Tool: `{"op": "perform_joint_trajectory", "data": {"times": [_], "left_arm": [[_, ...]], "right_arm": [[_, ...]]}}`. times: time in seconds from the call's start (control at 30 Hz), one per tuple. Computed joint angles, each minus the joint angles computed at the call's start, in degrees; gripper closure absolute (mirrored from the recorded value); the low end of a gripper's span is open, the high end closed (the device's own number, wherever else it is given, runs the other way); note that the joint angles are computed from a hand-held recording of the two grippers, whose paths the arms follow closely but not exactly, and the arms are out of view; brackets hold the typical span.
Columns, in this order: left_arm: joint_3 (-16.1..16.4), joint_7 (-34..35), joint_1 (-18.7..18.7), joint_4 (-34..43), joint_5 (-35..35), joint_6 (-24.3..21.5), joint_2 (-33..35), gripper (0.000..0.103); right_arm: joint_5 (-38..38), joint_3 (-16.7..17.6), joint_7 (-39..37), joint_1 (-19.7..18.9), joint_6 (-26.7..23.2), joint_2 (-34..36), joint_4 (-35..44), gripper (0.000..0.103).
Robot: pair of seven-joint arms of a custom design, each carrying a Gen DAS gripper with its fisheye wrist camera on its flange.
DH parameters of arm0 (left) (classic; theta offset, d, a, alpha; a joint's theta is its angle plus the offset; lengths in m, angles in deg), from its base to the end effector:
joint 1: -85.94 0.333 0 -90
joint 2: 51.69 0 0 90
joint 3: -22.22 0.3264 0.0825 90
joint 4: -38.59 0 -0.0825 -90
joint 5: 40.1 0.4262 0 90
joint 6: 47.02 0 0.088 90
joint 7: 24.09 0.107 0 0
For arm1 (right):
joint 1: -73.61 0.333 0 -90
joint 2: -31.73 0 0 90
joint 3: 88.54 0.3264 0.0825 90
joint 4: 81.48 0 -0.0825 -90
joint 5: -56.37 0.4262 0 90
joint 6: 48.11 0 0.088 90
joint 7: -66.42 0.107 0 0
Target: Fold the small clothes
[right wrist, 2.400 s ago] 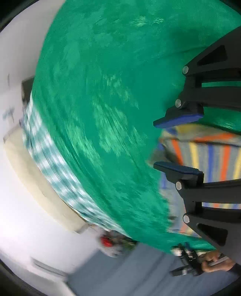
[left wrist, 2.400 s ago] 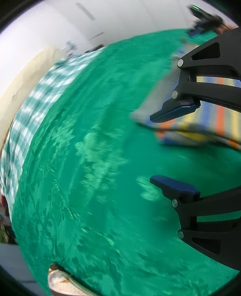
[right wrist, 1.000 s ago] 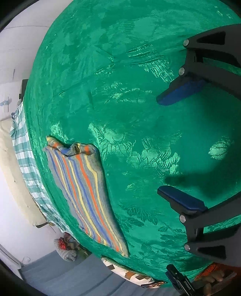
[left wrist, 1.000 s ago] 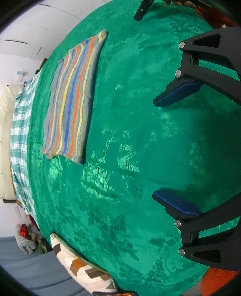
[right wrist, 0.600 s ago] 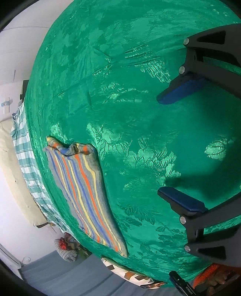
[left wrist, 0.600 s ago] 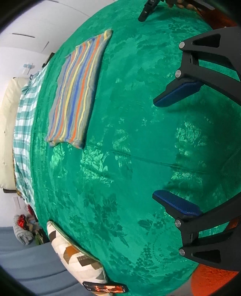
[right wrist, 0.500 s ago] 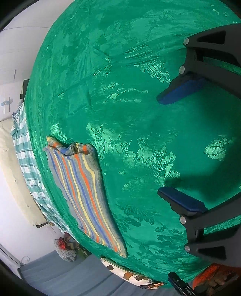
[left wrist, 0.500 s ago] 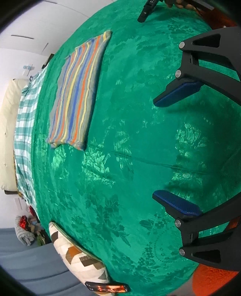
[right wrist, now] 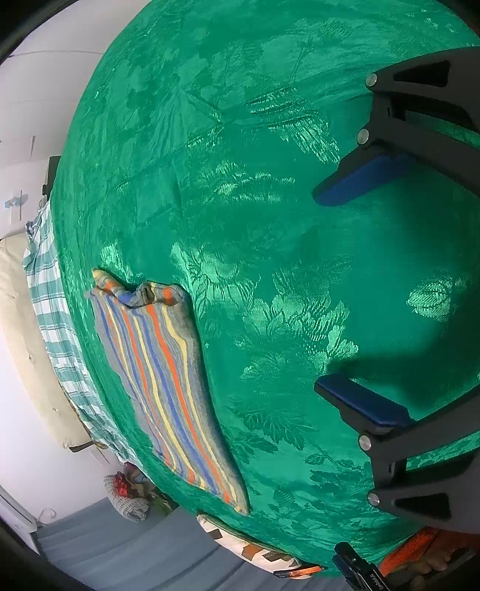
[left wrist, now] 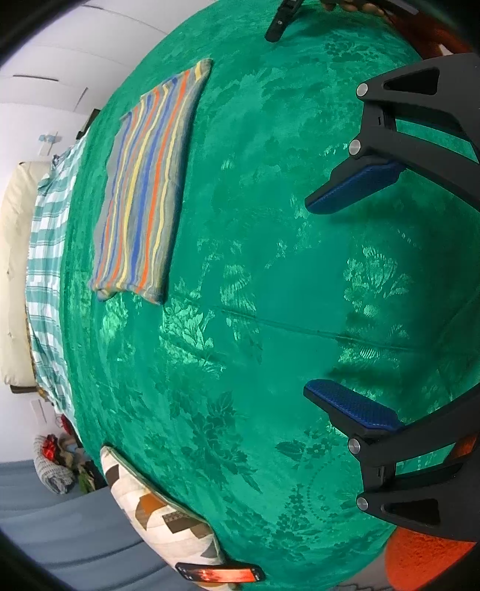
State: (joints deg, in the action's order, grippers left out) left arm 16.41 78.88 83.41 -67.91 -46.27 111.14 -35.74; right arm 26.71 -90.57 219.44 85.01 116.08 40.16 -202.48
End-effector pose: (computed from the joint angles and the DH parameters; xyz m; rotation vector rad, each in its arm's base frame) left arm 0.7005 -0.0926 0.4302 -1.6130 2.1244 -0.6796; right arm 0.6266 0.1318 0.3934 -1.3306 2.1880 -0.5001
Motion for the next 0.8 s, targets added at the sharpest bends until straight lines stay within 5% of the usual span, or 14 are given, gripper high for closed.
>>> {"op": "perform_joint_trajectory", "data": {"times": [0.8], "left_arm": [[0.26, 0.27, -0.55, -0.25, 1.89, 0.31, 0.34, 0.011]], "right_arm": [[0.01, -0.06, -0.83, 0.03, 0.19, 0.29, 0.23, 0.008]]}}
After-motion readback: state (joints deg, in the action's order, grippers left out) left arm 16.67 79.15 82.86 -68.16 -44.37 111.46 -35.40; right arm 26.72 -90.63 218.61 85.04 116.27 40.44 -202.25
